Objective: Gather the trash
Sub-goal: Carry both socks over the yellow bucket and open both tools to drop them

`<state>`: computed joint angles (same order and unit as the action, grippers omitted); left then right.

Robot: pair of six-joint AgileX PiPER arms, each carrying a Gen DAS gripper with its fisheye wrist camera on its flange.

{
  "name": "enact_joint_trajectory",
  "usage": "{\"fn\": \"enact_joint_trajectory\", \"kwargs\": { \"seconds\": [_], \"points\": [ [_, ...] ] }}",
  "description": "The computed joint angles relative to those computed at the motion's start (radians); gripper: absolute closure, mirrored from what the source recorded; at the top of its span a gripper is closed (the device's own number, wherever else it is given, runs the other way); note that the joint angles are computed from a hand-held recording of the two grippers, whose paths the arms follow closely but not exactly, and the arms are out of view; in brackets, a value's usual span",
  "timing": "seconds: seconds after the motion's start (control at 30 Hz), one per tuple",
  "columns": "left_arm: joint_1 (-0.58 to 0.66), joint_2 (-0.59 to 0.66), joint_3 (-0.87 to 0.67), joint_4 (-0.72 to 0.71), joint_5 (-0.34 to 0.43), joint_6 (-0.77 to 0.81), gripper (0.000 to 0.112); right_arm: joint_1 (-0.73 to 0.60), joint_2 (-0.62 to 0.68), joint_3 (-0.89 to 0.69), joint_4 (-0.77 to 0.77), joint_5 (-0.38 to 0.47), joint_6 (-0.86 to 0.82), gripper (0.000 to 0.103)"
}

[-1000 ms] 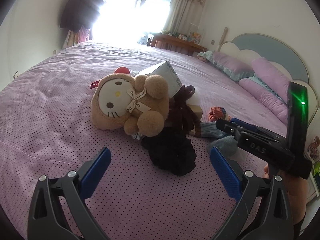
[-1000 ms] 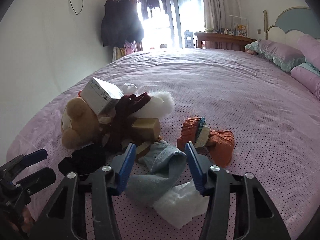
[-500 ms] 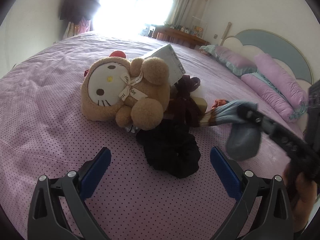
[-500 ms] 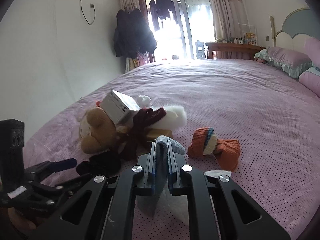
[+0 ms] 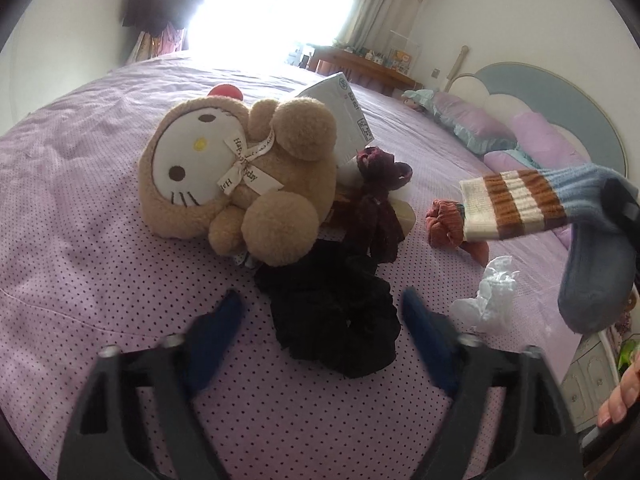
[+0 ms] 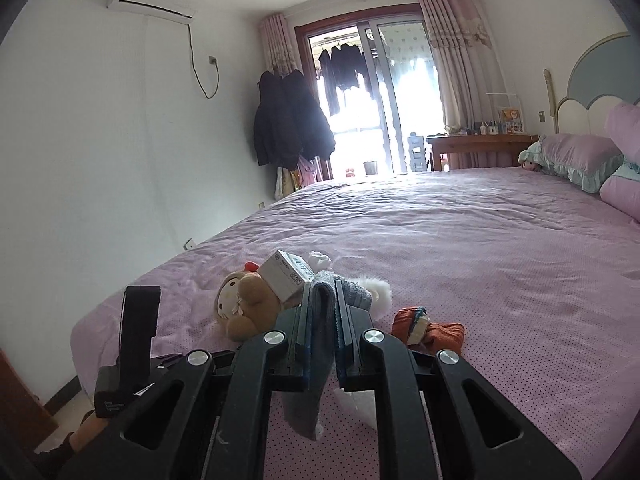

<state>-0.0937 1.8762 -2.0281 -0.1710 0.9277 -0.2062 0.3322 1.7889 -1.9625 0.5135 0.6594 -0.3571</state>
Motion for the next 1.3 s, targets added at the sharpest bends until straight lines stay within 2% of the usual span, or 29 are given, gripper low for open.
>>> {"fn": "enact_joint_trajectory", "kwargs": {
  "seconds": [0.1,0.17,0.2,0.4,0.57,0.73,0.87,0.93,1.07,1.3],
  "points": [
    [0.008,0.019,-0.031,-0.005,0.032,-0.008,0.074,0.001,-0.003,0.007,0.0,0.008,0.004,0.094],
    [0.03,0.014,-0.024,-0.059,0.039,0.01,0.087,0.0,0.006,-0.009,-0.001,0.022,0.009,0.094],
    [0.046,0.001,-0.004,-0.104,0.034,0.023,0.088,-0.002,0.0,0.003,0.009,0.02,0.004,0.094],
    [0.068,-0.13,0.148,-0.194,-0.032,0.124,0.089,-0.023,-0.072,0.107,0.081,0.002,-0.052,0.094],
    [0.024,-0.192,0.171,-0.215,-0.031,0.193,0.089,-0.037,-0.163,0.218,0.091,-0.027,-0.061,0.094],
    [-0.057,-0.209,0.164,-0.227,-0.017,0.221,0.089,-0.058,-0.277,0.342,0.036,-0.058,-0.025,0.094],
    [-0.16,-0.183,0.128,-0.213,0.006,0.219,0.089,-0.099,-0.4,0.468,-0.055,-0.079,0.047,0.094],
    [-0.206,-0.169,0.112,-0.222,0.016,0.223,0.089,-0.115,-0.466,0.529,-0.148,-0.087,0.129,0.094],
    [-0.313,-0.115,0.062,-0.243,0.044,0.249,0.089,-0.187,-0.59,0.645,-0.258,-0.069,0.221,0.094],
    [-0.493,0.055,-0.096,-0.304,0.146,0.284,0.089,-0.396,-0.784,0.859,-0.274,-0.012,0.222,0.094]
  ]
}}
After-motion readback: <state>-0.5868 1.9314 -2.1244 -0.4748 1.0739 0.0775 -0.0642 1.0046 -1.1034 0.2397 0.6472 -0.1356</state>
